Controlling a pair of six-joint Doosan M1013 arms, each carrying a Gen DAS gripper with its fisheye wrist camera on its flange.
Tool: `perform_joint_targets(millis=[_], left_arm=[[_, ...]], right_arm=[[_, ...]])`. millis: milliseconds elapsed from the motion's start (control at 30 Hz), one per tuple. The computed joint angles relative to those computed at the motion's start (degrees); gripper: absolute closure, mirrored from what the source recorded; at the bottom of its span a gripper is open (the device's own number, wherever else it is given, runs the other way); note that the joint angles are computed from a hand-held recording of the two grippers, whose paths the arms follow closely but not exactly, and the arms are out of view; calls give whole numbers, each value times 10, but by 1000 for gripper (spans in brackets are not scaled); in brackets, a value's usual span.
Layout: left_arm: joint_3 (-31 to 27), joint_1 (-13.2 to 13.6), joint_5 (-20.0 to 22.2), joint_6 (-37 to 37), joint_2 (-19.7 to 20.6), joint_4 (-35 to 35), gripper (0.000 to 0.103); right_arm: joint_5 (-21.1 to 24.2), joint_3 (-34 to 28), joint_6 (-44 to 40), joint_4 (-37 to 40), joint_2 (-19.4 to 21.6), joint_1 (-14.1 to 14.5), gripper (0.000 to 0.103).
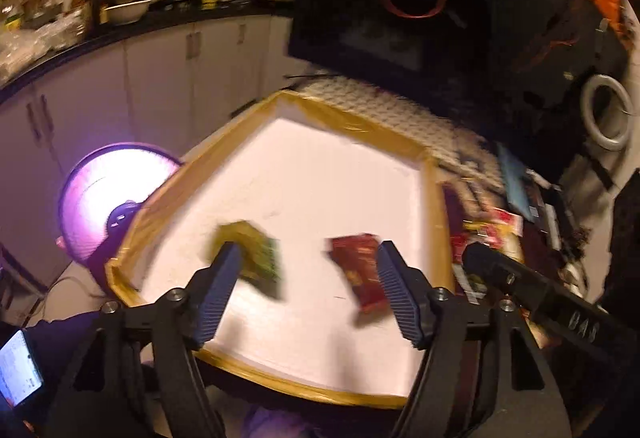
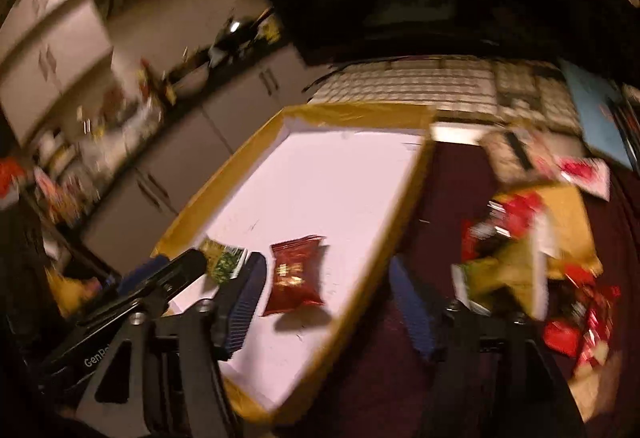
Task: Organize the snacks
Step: 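Return both grippers to the snack pile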
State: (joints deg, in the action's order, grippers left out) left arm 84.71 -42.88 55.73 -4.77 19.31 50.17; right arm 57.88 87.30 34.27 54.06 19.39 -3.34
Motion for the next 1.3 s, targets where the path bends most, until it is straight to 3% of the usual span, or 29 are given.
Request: perform_joint_targets(millis=[133, 200, 267, 533, 800, 1300], left_arm=[[-10, -12, -27, -1, 4, 12, 27], [-13, -16, -60, 5, 6, 10, 26], [-21, -21, -92, 28, 10, 1, 26], [-67, -38, -137, 157, 40, -75, 25], [-93, -42, -116, 214, 58, -119, 25], [-92, -43, -115, 209, 59, -110, 25]], right_arm=[[28, -3, 34, 37, 6, -39, 33], [26, 1, 39, 42, 4, -55, 33], [8, 7, 33, 38, -1, -64, 33], [-69, 35, 30, 22, -21, -101, 33], [-36, 23, 66, 18, -3, -127, 33], [-45, 20, 105, -27, 5, -123, 33]])
